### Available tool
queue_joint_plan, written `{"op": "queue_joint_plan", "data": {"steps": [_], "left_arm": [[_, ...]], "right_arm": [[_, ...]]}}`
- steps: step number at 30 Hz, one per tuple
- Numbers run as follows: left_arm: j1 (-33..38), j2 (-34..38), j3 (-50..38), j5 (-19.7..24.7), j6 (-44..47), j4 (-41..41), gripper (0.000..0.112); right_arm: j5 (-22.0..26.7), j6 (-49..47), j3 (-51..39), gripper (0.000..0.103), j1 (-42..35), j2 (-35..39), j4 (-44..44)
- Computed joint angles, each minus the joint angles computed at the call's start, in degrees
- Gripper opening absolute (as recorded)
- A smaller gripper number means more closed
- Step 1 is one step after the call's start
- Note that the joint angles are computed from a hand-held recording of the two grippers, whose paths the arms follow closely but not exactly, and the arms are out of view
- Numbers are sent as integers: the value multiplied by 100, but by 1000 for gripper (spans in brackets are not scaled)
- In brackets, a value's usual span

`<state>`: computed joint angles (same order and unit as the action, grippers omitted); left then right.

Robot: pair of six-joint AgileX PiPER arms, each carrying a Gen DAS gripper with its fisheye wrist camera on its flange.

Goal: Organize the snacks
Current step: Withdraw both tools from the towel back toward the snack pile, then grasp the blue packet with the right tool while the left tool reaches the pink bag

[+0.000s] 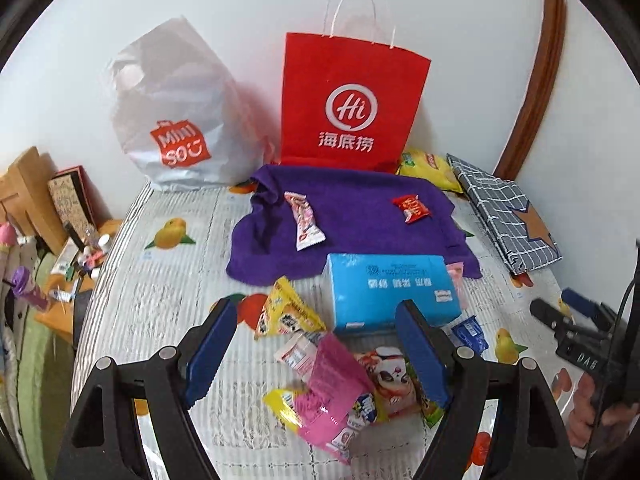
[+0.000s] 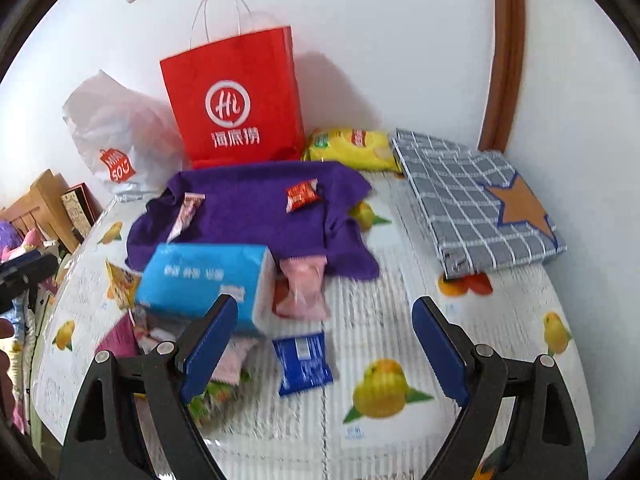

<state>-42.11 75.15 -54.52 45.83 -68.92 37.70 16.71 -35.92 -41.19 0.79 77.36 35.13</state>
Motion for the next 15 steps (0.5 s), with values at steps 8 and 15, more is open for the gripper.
{"op": "queue_joint_plan", "data": {"steps": [8,15], "left_arm": [[377,26,477,-505,67,-311,80],[866,57,794,-839,388,-639,80]], "right_arm": [[-13,-2396,280,70,-136,805,1866],[-50,-3925,97,64,-3,1795,3265]]}}
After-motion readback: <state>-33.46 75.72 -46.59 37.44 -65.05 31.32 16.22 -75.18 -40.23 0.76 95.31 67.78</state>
